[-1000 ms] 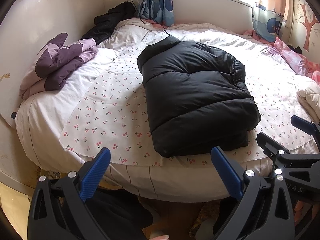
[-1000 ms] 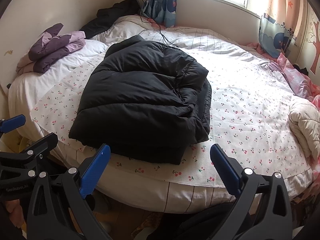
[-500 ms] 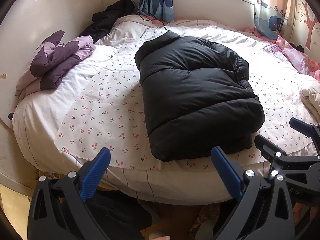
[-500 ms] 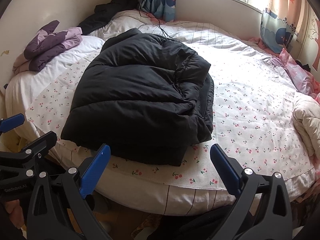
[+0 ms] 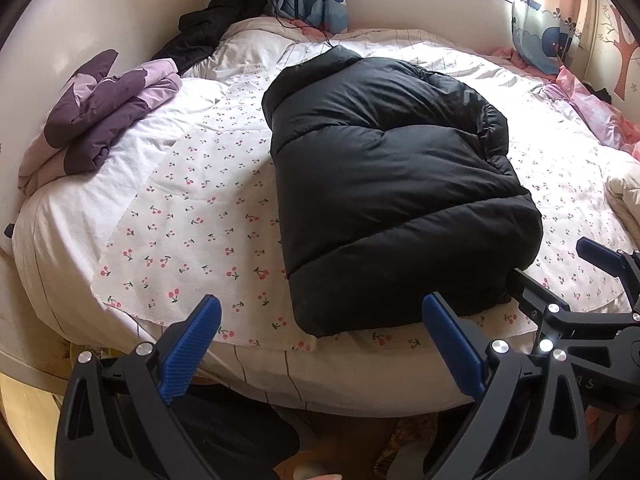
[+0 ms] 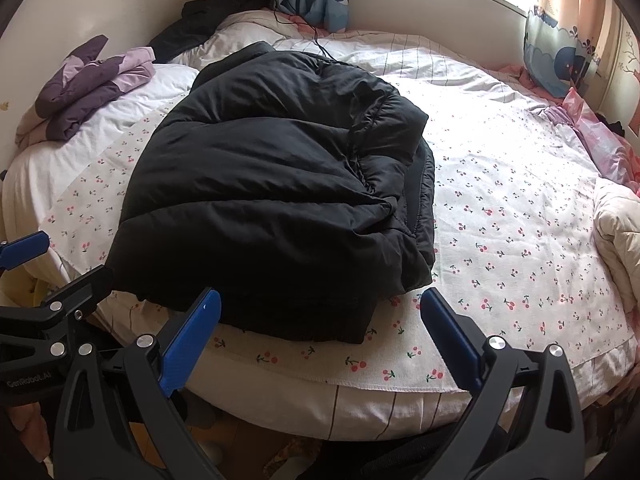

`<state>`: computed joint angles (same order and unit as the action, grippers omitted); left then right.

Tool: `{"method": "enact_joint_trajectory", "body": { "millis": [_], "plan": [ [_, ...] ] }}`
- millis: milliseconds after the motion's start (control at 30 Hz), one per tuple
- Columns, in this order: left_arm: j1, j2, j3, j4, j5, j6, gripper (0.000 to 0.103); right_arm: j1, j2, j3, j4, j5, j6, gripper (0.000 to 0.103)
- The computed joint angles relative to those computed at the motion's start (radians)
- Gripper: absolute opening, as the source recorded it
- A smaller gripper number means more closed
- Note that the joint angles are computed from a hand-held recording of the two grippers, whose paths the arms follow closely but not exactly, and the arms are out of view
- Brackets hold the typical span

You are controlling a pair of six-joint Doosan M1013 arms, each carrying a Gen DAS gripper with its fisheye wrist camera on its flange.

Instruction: Fold large clothes

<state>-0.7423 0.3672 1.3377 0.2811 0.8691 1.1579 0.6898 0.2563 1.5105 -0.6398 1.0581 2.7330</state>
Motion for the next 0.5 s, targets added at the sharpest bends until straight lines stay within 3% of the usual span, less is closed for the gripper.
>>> {"method": "enact_joint_trajectory", "body": {
  "millis": [200,333,400,500],
  "plan": [
    [0.022,0.011,-0.013,-0.122,0.003,0.072,0.097,-0.005,0.007,-0.006,0.006,0.001,-0.006,0.096],
    [0.051,-0.012,0.025,-0.277,-0.085,0.138,0.097,-0.005,0.003,0.002,0.004,-0.004,0.005,0.096],
    [0.052,-0.017,0.03,-0.281,-0.094,0.135,0.097,-0.003,-0.002,0.008,0.002,-0.004,0.013,0.096],
    [0.027,-0.029,0.043,-0.125,-0.105,0.038,0.097,0.005,-0.012,0.017,-0.015,0.001,0.033,0.096]
  ]
}}
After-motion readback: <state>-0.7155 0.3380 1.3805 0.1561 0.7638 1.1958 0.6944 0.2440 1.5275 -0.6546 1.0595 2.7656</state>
